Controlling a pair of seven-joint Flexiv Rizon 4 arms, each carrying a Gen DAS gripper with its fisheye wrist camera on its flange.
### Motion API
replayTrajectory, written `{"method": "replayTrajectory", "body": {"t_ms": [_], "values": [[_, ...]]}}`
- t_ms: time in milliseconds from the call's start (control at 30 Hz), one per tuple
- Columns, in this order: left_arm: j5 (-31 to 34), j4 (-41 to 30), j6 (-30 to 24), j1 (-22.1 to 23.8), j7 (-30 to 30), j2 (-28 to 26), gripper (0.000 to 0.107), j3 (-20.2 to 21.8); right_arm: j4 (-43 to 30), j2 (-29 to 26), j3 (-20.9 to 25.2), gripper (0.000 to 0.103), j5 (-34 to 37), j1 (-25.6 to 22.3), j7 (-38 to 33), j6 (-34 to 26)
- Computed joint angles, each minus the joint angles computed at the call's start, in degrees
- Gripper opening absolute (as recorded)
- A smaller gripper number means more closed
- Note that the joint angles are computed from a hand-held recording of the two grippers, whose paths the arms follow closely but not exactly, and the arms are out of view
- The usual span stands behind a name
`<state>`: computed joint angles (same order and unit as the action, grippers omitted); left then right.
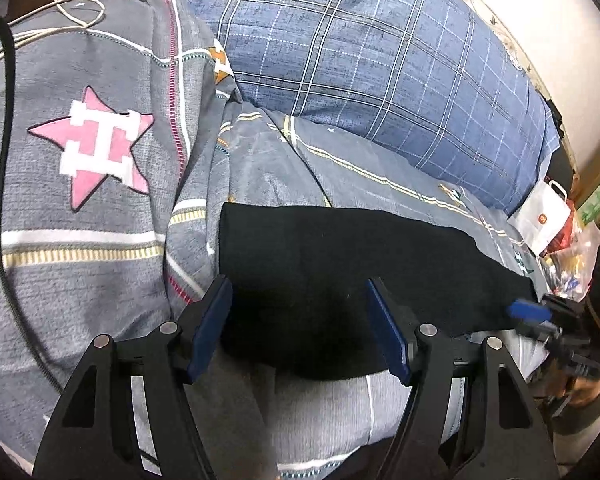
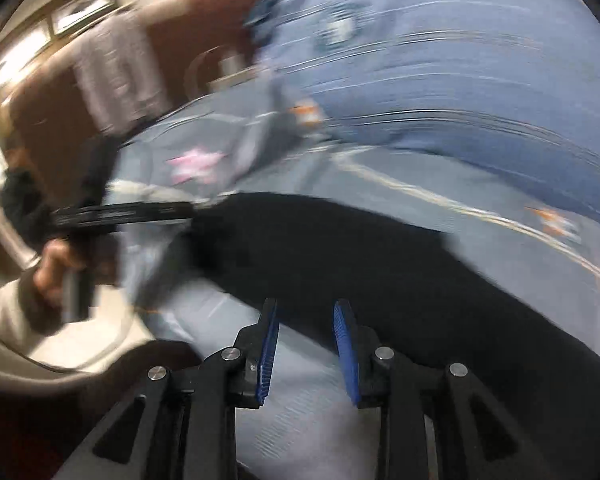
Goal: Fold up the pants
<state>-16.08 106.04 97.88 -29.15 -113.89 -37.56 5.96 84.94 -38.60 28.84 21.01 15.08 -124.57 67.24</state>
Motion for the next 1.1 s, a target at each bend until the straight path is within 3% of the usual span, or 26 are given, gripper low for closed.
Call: {"method": "replayTrajectory", "body": {"t_ms": [167,367,433,500,567,700,833,900,1033,1100], "values": [[0.5,-1.4,-0.4,1.6,0.9,-1.0,0.068,-1.6,-4.2,-3.9,-3.2,0.027,-8.0,7.7,-0.4,-3.4],[1.1,-1.8,1.4,4.6,2.2,-1.9,0.068,-5.0,-3.6,-7.1,-9.6,0.025,-17.9,14.8,3.8,1.2],[1.7,-2.1,2.1,5.9,3.4,-2.2,0.068,-6.9,-4.5,-8.1,-9.8,0.011,-19.2,14.4,6.3,0.9],[2.0,-2.0,2.5,7.0,4.4,-2.0,0.06,-8.5,-6.3,-8.7,-6.7,0.006,-18.0,12.0,7.3,-0.7],[2.7,-1.1,3.8,8.2,5.5,-1.2,0.06,-10.5,-6.2,-8.1,-4.7,0.005,-17.3,10.5,6.5,-0.7],[1.6,0.7,4.8,3.1,6.5,0.5,0.06,-5.7,-4.8,-6.3,-1.1,0.005,-14.2,7.5,3.7,-2.1],[-2.2,-0.2,-1.7,-2.9,4.8,-0.6,0.06,1.5,-5.1,-7.1,-3.4,0.005,-14.4,9.6,5.3,-4.5],[-1.7,-0.1,-2.0,-3.6,3.1,-0.8,0.06,2.6,-5.9,-7.6,-5.5,0.006,-15.7,11.2,7.4,-6.7],[-0.4,0.2,-1.5,-5.1,0.7,0.2,0.06,4.5,-6.5,-6.8,-4.0,0.009,-12.8,9.0,7.8,-7.6],[0.0,-0.5,-2.5,-7.8,-0.4,0.4,0.06,8.0,-5.1,-5.5,-4.2,0.013,-11.6,8.0,7.6,-6.1]]}}
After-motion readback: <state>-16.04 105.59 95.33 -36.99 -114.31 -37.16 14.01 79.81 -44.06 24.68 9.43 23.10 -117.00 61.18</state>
